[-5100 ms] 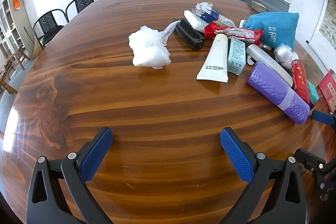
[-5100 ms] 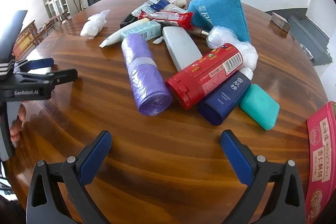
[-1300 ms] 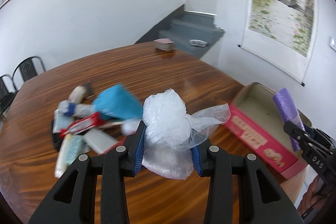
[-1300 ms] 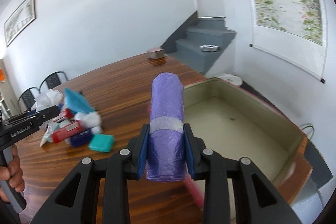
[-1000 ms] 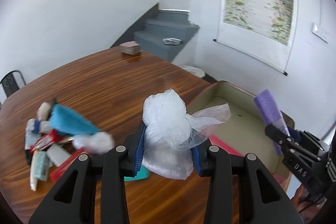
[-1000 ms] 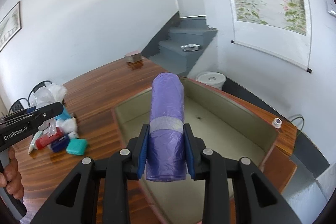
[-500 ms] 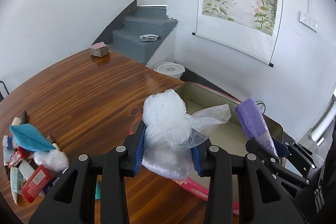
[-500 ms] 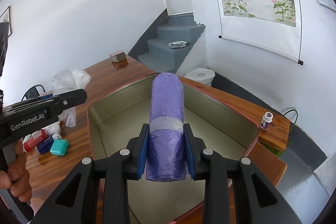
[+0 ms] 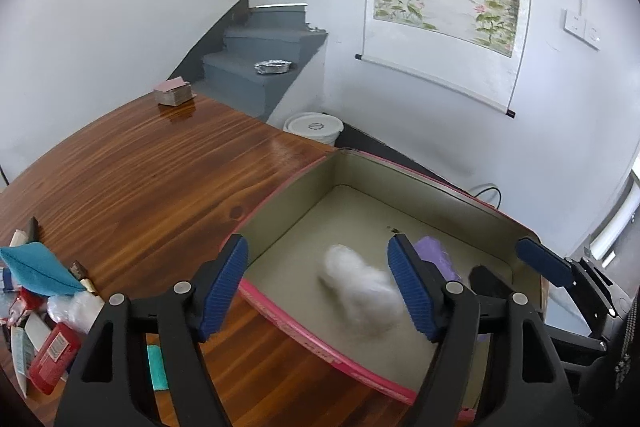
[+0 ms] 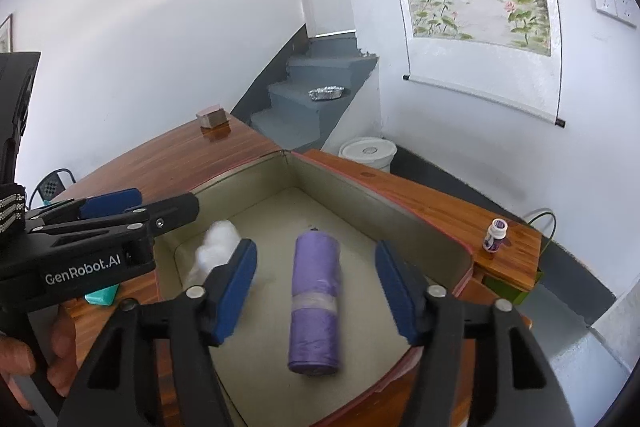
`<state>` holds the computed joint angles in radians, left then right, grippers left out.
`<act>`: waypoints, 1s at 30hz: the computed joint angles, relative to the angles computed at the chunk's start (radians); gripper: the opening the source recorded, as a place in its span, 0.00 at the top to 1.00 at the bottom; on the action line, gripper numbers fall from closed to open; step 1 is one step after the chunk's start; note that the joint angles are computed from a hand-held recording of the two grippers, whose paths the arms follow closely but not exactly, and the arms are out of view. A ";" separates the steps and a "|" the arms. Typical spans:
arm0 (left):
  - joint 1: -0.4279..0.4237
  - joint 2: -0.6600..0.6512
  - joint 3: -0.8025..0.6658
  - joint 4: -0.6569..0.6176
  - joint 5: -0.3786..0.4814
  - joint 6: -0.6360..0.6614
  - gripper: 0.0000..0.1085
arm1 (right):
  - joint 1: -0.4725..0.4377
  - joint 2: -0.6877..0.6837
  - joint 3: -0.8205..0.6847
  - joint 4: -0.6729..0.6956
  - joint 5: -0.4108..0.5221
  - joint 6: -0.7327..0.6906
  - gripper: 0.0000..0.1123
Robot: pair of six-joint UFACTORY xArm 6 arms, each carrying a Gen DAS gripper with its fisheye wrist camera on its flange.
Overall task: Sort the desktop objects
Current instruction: 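Open both grippers to drop the bag and roll into the tin box, then return both grippers to the table and grasp the red spray can with the left gripper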
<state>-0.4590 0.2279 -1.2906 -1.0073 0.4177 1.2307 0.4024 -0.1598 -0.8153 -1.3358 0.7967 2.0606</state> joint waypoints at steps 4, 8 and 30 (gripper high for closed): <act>0.020 0.008 -0.008 0.020 -0.007 -0.038 0.30 | 0.002 0.010 -0.006 -0.002 -0.008 0.011 0.41; 0.042 0.016 -0.015 0.033 -0.002 -0.058 0.30 | 0.003 0.029 -0.022 0.001 -0.026 0.014 0.41; 0.206 0.011 -0.027 0.020 0.003 -0.048 0.30 | 0.081 0.160 -0.165 -0.034 -0.087 0.014 0.29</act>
